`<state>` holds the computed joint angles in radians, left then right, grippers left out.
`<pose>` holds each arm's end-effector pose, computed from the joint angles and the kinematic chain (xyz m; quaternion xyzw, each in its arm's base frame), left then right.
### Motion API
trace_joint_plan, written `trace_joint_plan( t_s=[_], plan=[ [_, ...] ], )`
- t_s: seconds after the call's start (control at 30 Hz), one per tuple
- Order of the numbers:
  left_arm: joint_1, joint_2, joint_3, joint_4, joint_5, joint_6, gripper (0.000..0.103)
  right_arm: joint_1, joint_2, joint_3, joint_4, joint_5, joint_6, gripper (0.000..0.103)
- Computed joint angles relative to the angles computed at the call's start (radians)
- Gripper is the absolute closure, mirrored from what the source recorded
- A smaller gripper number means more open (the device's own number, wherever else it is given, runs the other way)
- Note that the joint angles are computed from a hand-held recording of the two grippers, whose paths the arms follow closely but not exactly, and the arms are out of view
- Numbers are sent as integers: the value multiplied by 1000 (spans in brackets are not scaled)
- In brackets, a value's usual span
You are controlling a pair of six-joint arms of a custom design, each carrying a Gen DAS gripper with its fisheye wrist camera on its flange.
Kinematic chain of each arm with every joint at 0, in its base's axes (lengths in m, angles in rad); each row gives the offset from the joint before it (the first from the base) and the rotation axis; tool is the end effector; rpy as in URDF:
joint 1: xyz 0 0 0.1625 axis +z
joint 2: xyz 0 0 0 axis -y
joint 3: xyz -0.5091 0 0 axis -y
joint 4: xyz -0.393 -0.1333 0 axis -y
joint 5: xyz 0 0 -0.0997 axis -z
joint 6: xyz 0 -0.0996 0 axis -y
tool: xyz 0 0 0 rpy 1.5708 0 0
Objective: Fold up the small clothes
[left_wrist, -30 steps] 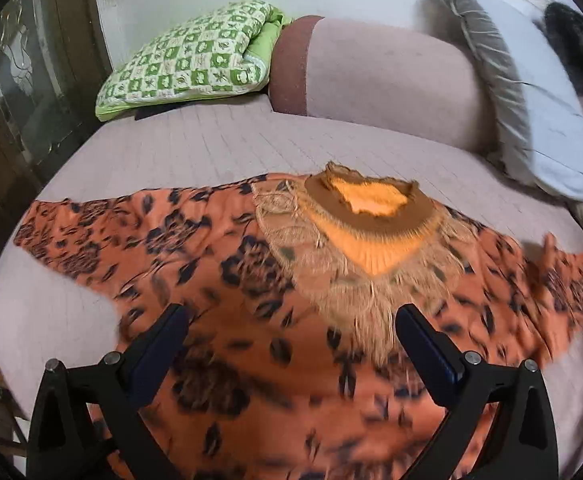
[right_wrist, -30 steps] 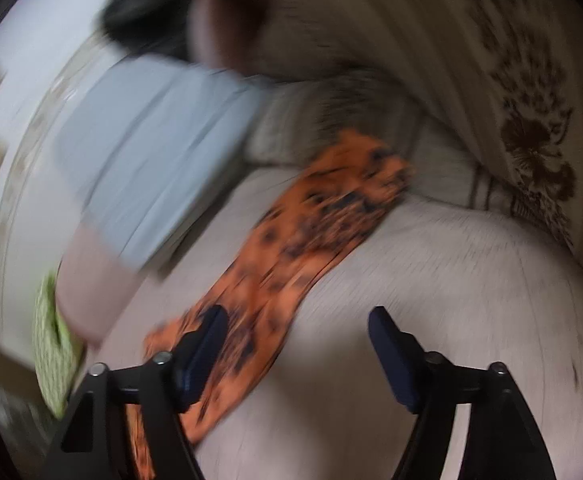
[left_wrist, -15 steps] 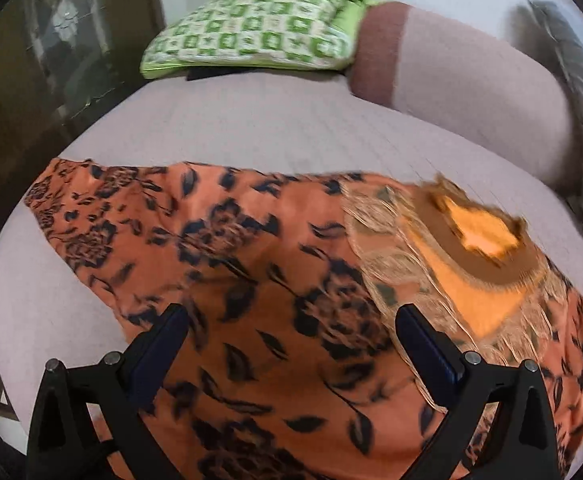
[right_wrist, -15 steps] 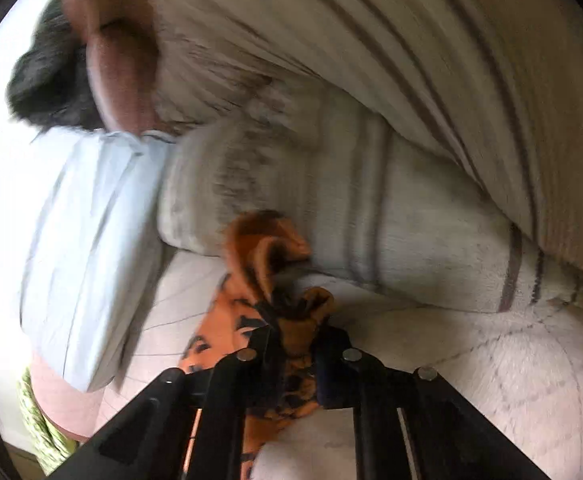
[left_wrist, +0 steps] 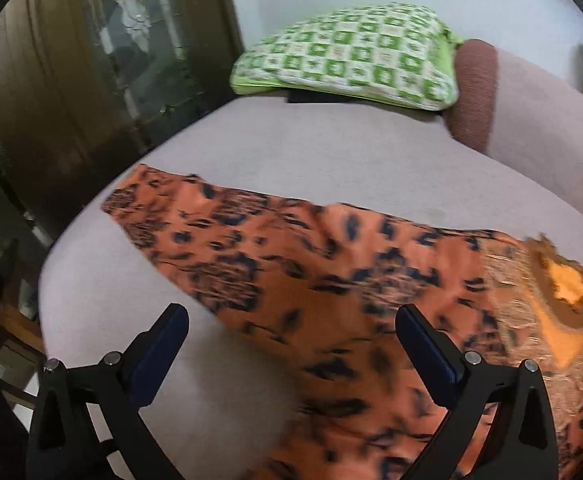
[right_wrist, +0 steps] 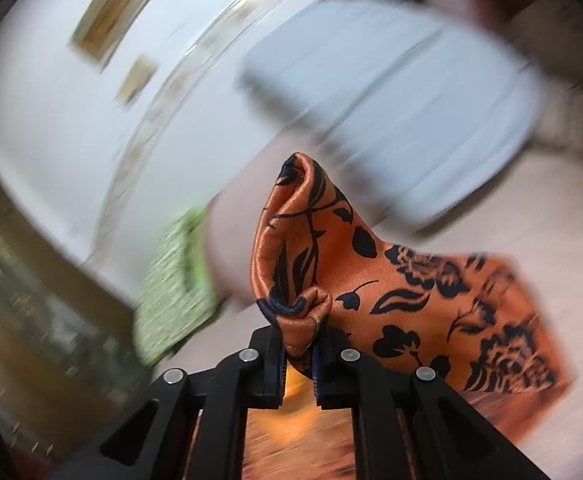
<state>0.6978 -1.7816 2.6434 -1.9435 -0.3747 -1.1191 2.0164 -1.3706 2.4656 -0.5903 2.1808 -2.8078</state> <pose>-0.0235 -0.3147 0.2830 0.0369 0.8125 -0.3497 0.4649 0.2000 -0.2419 0.1853 -0.1065 -0.8288 0.5466 0.0551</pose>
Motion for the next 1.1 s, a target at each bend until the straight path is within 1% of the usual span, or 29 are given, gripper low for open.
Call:
trace_joint_plan(
  t_s=[0.07, 0.1, 0.13, 0.2, 0.23, 0.27, 0.3, 0.37, 0.43, 0.47, 0.5, 0.53, 0.57, 0.7, 0.73, 0.8, 0.83, 0.9, 0.93, 0.97, 1.0, 1.03, 1.1],
  plan=[
    [29, -40, -13, 21, 17, 12, 0, 22, 154, -59, -37, -68, 38, 93],
    [46, -60, -19, 25, 25, 19, 0, 41, 228, -85, -51, -85, 67, 93],
    [63, -77, -26, 27, 34, 25, 0, 41, 313, -126, -58, -121, 99, 93],
    [102, -100, -36, 3, 48, 58, 0, 49, 427, -179, -64, -158, 145, 93],
    [118, -109, -41, -4, 56, 69, 0, 47, 498, -224, -49, -178, 168, 93],
    [126, -113, -44, 0, 63, 68, 0, 44, 540, -258, -28, -187, 181, 91],
    [137, -118, -48, 5, 74, 70, 0, 51, 610, -309, 16, -193, 209, 89],
    [153, -121, -52, -5, 85, 89, 0, 59, 692, -391, 105, -189, 218, 87],
    [166, -124, -54, -27, 88, 114, 0, 50, 745, -449, 185, -218, 203, 82],
    [169, -125, -54, -40, 86, 124, 0, 50, 763, -462, 203, -238, 197, 75],
    [172, -126, -54, -57, 83, 137, 0, 54, 774, -466, 212, -258, 190, 70],
    [173, -126, -55, -63, 82, 140, 0, 40, 768, -458, 218, -308, 155, 52],
    [173, -126, -56, -64, 81, 138, 0, 42, 761, -445, 218, -336, 137, 37],
    [147, -120, -51, -80, 57, 135, 0, 37, 698, -376, 185, -433, 44, 37],
    [138, -118, -46, -93, 50, 143, 0, 39, 668, -342, 167, -419, 16, 37],
    [116, -105, -25, -164, 24, 194, 0, 75, 645, -344, 177, -327, 14, 37],
    [106, -93, -15, -207, 9, 225, 0, 72, 615, -302, 154, -279, 15, 37],
    [97, -49, 14, -360, -51, 328, 0, 62, 586, -286, 172, -204, 23, 37],
    [97, -20, 27, -444, -90, 379, 0, 58, 568, -260, 178, -128, 19, 37],
    [98, 11, 38, -514, -119, 416, 0, 56, 564, -249, 177, -78, 16, 38],
    [101, 59, 52, -602, -150, 457, 0, 49, 545, -223, 165, -35, 13, 38],
    [103, 105, 62, -662, -167, 480, 0, 26, 521, -180, 129, 7, 8, 38],
    [116, 227, 68, -759, -186, 516, 0, -5, 474, -119, 87, 58, 4, 38]
  ],
)
